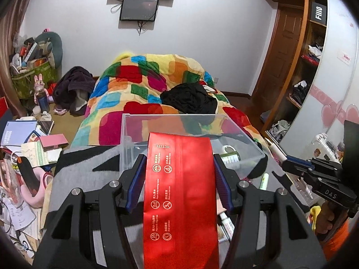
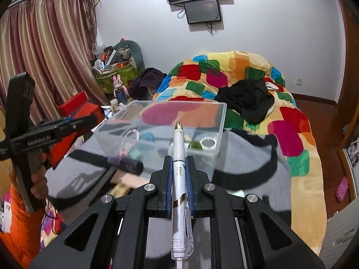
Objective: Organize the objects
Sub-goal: 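Carry the red packet and white pen into the clear box and release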
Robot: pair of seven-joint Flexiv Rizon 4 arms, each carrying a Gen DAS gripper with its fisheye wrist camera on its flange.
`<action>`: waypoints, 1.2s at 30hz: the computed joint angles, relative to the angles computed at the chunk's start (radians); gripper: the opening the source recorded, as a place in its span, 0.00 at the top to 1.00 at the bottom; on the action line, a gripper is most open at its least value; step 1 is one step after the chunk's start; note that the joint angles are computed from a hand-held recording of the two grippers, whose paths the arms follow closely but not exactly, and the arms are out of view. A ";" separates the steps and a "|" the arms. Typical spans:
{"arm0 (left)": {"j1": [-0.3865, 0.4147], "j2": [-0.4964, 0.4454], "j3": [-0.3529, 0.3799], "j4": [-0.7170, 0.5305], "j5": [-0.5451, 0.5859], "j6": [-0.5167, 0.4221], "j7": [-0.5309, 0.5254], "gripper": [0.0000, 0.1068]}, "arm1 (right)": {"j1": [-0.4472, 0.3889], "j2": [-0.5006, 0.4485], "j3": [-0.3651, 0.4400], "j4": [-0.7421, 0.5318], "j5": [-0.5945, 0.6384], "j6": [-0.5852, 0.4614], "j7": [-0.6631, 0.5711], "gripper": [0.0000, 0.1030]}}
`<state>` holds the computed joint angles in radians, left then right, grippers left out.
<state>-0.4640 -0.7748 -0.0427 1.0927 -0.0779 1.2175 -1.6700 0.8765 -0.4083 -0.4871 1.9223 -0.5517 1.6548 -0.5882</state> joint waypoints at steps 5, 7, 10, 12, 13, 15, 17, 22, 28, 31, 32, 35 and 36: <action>0.019 -0.075 -0.014 -0.131 -0.035 -0.117 0.020 0.46 | -0.223 -0.068 0.260 -0.160 0.045 -0.085 -0.070 0.90; 0.014 -0.107 0.003 -0.195 -0.028 -0.174 0.010 0.46 | -0.306 -0.105 0.367 -0.233 0.068 -0.134 -0.114 0.90; 0.014 -0.155 0.008 -0.287 -0.022 -0.258 0.008 0.46 | -0.421 -0.171 0.534 -0.354 0.131 -0.236 -0.214 0.90; 0.017 -0.202 0.007 -0.376 -0.025 -0.340 0.013 0.46 | -0.464 -0.210 0.607 -0.426 0.179 -0.308 -0.282 0.90; 0.017 -0.220 0.006 -0.411 -0.026 -0.370 0.015 0.46 | -0.485 -0.232 0.647 -0.467 0.210 -0.348 -0.324 0.90; 0.020 -0.268 -0.001 -0.503 -0.035 -0.457 0.024 0.46 | -0.506 -0.263 0.691 -0.530 0.263 -0.414 -0.388 0.90; 0.020 -0.301 -0.003 -0.566 -0.039 -0.504 0.030 0.46 | -0.505 -0.287 0.701 -0.577 0.295 -0.466 -0.430 0.90; 0.019 -0.324 -0.007 -0.617 -0.039 -0.543 0.044 0.46 | -0.478 -0.309 0.681 -0.640 0.347 -0.543 -0.500 0.90; 0.019 -0.240 -0.012 -0.483 -0.023 -0.438 0.054 0.45 | -0.442 -0.293 0.641 -0.633 0.354 -0.553 -0.521 0.90; 0.012 -0.183 -0.007 -0.388 -0.007 -0.361 0.049 0.41 | -0.426 -0.263 0.618 -0.589 0.340 -0.517 -0.508 0.85; 0.009 -0.172 -0.004 -0.370 -0.002 -0.345 0.047 0.40 | -0.420 -0.254 0.608 -0.573 0.331 -0.502 -0.499 0.84; 0.001 -0.118 -0.003 -0.273 0.016 -0.267 0.046 0.38 | -0.403 -0.218 0.579 -0.513 0.298 -0.452 -0.465 0.83; -0.004 -0.103 0.004 -0.246 0.026 -0.247 0.040 0.38 | -0.393 -0.204 0.561 -0.486 0.279 -0.431 -0.443 0.83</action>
<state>-0.4682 -0.8777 -0.0388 0.8466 -0.0522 0.9708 -1.6301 0.4839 -0.6118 0.0744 1.4360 -0.2723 1.2239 -1.0313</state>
